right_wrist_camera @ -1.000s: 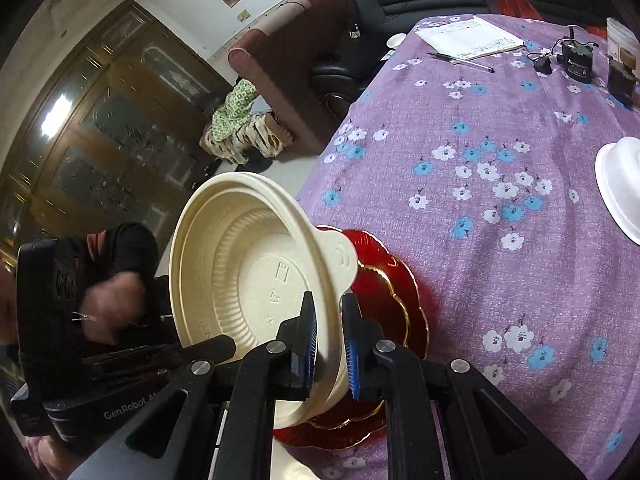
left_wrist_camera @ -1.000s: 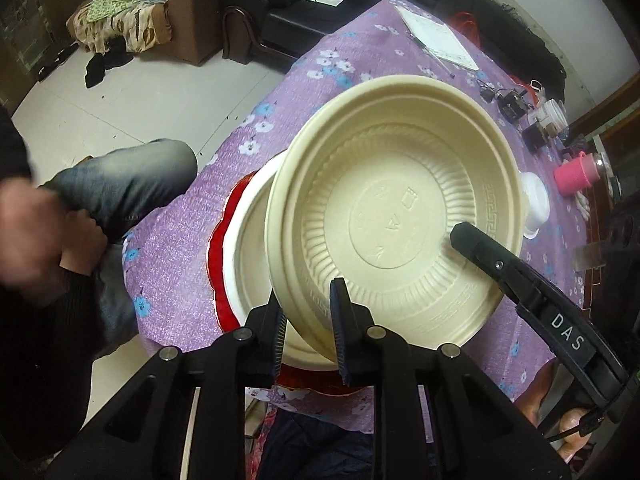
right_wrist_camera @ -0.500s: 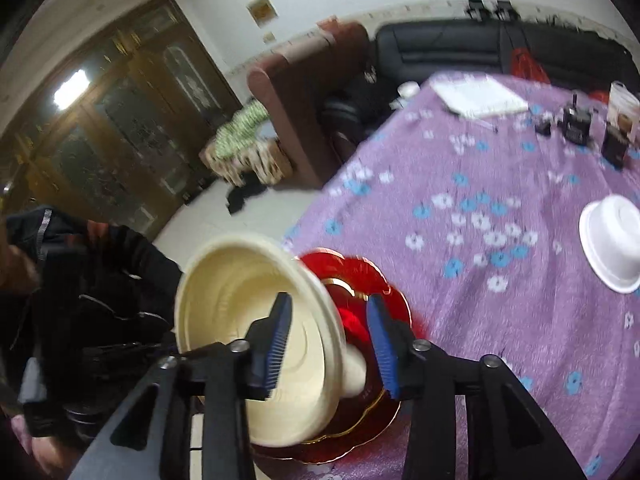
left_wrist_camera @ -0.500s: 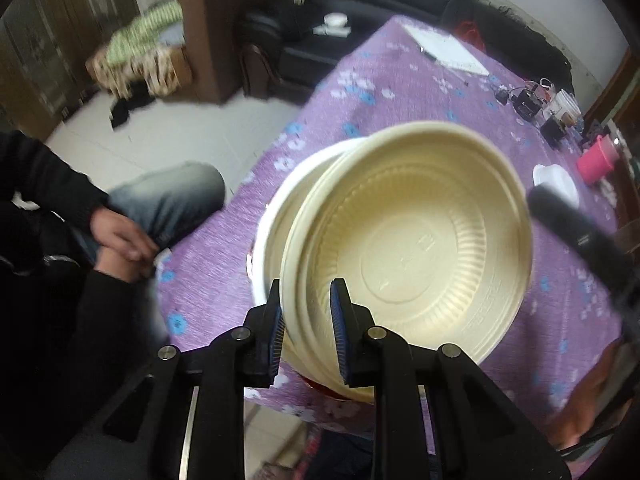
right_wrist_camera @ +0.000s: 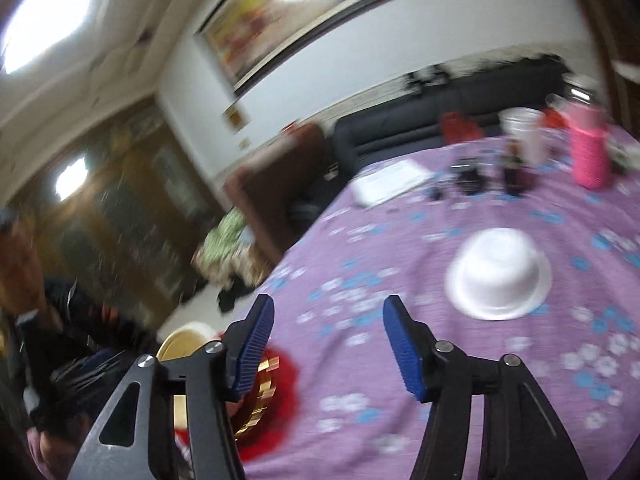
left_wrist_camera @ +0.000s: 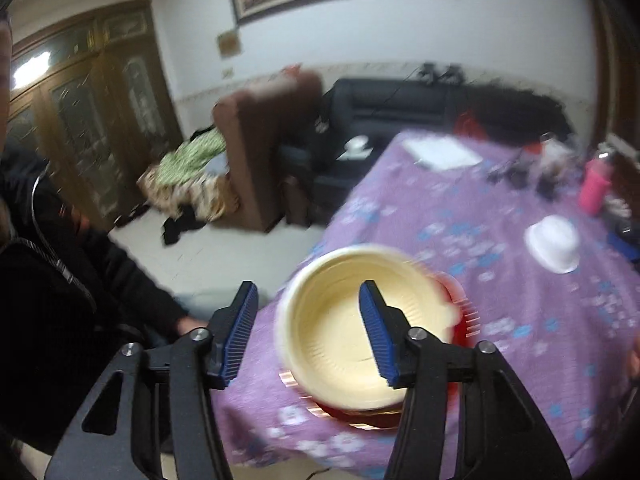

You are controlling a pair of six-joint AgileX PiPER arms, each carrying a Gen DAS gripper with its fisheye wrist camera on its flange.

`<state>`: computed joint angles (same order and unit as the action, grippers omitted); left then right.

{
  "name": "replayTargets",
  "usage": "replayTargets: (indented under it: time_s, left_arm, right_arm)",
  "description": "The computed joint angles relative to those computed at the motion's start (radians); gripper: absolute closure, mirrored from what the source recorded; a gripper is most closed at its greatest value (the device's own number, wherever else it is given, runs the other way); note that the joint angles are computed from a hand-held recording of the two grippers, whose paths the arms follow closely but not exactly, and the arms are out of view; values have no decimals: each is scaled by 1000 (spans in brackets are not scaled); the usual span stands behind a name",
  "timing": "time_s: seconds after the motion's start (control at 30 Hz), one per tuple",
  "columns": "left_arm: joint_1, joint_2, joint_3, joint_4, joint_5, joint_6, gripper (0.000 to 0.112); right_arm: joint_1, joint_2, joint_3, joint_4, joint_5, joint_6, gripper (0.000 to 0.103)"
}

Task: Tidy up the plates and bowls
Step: 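Open both tools to release the cream bowl on the stack, then move both tools to the upside-down white bowl on the table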

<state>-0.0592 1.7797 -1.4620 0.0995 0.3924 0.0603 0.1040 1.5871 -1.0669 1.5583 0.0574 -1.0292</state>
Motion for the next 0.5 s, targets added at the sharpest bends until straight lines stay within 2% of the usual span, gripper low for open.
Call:
replayTargets:
  time_s: [0.07, 0.13, 0.17, 0.23, 0.27, 0.33, 0.37, 0.5]
  left_arm:
    - [-62, -18, -7, -49, 11, 36, 52]
    - [-115, 1, -52, -98, 31, 55, 51]
    - [-150, 29, -97, -117, 56, 55, 50]
    - [-216, 108, -211, -88, 111, -12, 50]
    - [-252, 163, -285, -52, 136, -65, 50]
    - [-309, 281, -453, 22, 208, -166, 50]
    - [-334, 359, -553, 49, 223, -212, 50]
    - [-410, 624, -953, 162, 376, -337, 50]
  right_arm:
    - [-90, -27, 47, 135, 30, -123, 42]
    - [-194, -35, 74, 128, 87, -108, 41]
    - [-244, -31, 81, 129, 145, -106, 40]
    - [-363, 26, 57, 87, 332, -22, 35]
    - [-417, 73, 34, 78, 431, 26, 35]
    - [-488, 180, -36, 37, 566, 140, 35]
    - [-503, 222, -70, 18, 598, 177, 35]
    - [-533, 364, -179, -7, 657, 310, 35]
